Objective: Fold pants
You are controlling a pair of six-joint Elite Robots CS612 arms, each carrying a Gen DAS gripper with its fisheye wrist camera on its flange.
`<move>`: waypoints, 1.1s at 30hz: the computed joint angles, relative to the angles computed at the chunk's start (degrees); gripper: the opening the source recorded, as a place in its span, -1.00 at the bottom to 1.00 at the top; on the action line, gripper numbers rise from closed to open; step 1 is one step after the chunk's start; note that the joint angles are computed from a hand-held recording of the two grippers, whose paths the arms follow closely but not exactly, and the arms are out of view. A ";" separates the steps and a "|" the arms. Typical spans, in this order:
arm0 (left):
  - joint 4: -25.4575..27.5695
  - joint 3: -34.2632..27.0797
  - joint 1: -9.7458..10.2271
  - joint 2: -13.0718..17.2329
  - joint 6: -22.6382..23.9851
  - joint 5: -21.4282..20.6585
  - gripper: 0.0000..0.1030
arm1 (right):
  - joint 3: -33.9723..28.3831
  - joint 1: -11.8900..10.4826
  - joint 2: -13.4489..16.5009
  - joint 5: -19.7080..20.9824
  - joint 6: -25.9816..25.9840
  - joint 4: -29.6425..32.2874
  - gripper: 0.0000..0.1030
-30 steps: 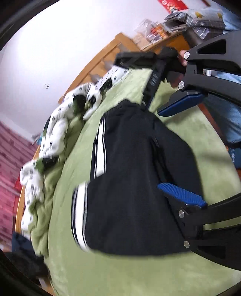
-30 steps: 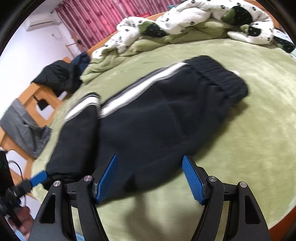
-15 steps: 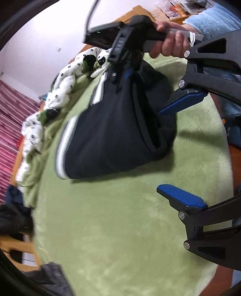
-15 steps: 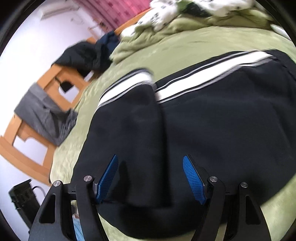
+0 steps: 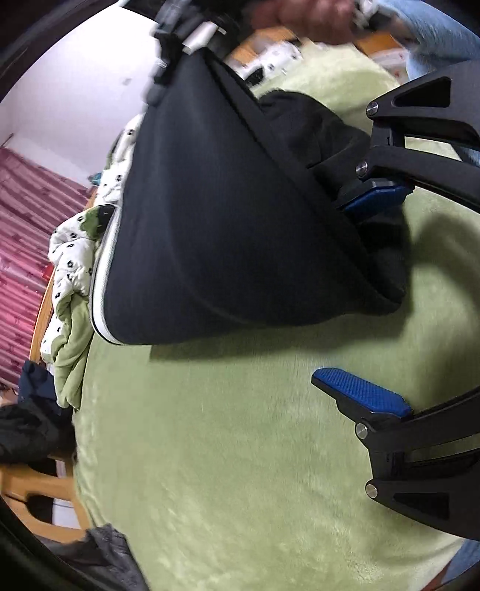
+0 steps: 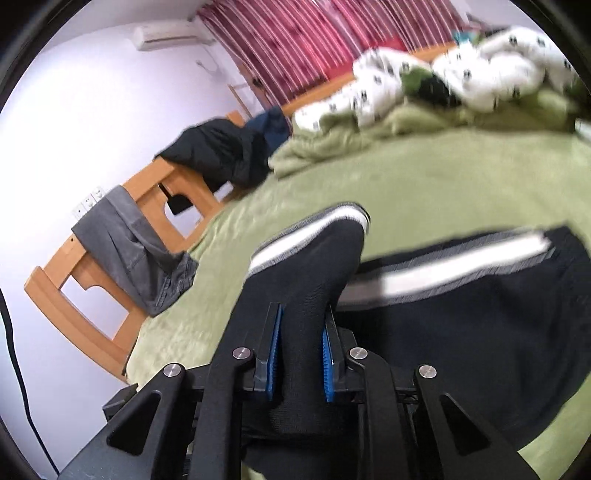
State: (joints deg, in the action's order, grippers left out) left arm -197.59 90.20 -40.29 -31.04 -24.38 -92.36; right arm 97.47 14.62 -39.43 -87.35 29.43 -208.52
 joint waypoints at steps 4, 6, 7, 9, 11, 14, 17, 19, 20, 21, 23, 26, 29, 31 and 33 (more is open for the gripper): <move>2.81 -0.42 -1.68 -0.30 2.55 4.91 0.43 | 2.47 -1.39 -1.55 -1.70 -1.52 -2.79 -0.65; 3.74 -0.65 -2.07 -0.51 3.12 5.28 0.43 | 4.04 -2.06 -2.42 -3.78 -3.04 -4.22 -0.66; 3.79 -0.61 -2.20 -0.61 3.38 5.47 0.43 | 4.89 -2.42 -2.84 -5.29 -3.69 -5.00 -0.66; 2.69 -0.61 -1.83 -0.64 3.74 2.70 0.43 | 6.49 -3.20 -3.40 -7.09 -3.71 -6.61 -0.67; 1.96 -0.58 -1.22 -0.75 4.26 -1.48 0.43 | 8.29 -4.28 -3.67 -8.87 -3.18 -8.36 -0.67; 2.49 -0.55 -1.22 -1.17 7.36 -4.59 0.43 | 10.27 -5.73 -3.43 -10.78 -2.20 -7.89 -0.68; 1.50 0.26 -2.12 -1.53 12.04 -3.58 0.44 | 12.29 -6.72 -2.82 -11.40 -0.76 -8.50 -0.69; 1.21 0.13 -2.36 -1.27 12.33 -3.64 0.45 | 13.22 -6.76 -2.58 -13.02 -0.73 -8.90 -0.69; 1.87 0.05 -2.35 -1.19 12.32 -4.01 0.45 | 13.44 -6.73 -2.53 -13.69 -1.10 -7.76 -0.69; 2.07 -0.04 -2.30 -1.10 12.08 -4.11 0.45 | 13.54 -6.75 -2.42 -14.26 -1.31 -6.42 -0.69; 2.46 -0.23 -2.20 -0.94 11.22 -4.16 0.45 | 14.04 -7.47 -1.87 -13.32 1.63 -4.57 -0.69; 3.90 -0.78 -1.69 -0.75 10.21 -7.30 0.45 | 14.18 -7.29 -1.61 -14.28 0.58 -3.78 -0.69; 2.92 -1.36 -1.53 -0.06 9.36 -8.98 0.45 | 15.05 -7.20 -1.77 -13.82 2.24 -6.93 -0.69; 2.89 -2.16 -1.35 0.50 8.92 -11.35 0.45 | 15.84 -6.96 -1.59 -14.09 2.57 -11.13 -0.69; 2.51 -3.03 -1.40 1.19 7.85 -11.99 0.45 | 16.35 -6.64 -1.74 -15.15 3.13 -12.76 -0.69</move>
